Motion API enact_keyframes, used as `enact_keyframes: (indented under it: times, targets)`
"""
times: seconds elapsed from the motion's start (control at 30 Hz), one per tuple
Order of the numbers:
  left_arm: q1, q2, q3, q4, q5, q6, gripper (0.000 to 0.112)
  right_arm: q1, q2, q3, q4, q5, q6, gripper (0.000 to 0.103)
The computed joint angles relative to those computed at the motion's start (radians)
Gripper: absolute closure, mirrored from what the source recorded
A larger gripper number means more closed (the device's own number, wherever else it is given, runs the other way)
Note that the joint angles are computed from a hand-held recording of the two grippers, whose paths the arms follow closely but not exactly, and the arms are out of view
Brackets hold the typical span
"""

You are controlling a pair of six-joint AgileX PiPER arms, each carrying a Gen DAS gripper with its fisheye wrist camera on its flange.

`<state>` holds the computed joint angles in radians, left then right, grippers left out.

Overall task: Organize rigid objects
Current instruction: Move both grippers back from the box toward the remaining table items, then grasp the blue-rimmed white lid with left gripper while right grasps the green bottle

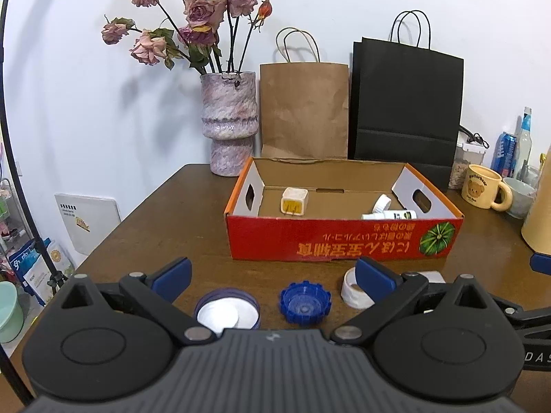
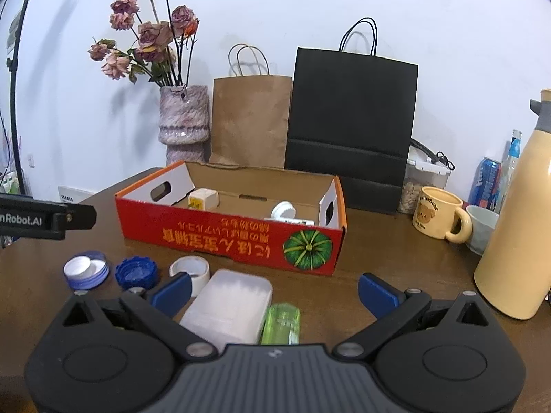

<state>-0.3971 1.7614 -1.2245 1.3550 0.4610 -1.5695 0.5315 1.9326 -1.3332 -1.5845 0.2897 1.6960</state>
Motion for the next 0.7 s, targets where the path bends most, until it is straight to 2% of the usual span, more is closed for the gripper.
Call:
enact_keyframes:
  times: [0.47, 0.7]
  targets:
    - [-0.024, -0.060, 0.129, 0.025, 0.004, -0.043, 0.009, 0.020, -0.051, 0.119, -0.040, 0.015, 0.044, 0.000]
    - [-0.019, -0.073, 0.172, 0.021, 0.002, -0.046, 0.009, 0.007, -0.032, 0.135, 0.083, 0.009, -0.096, 0.000]
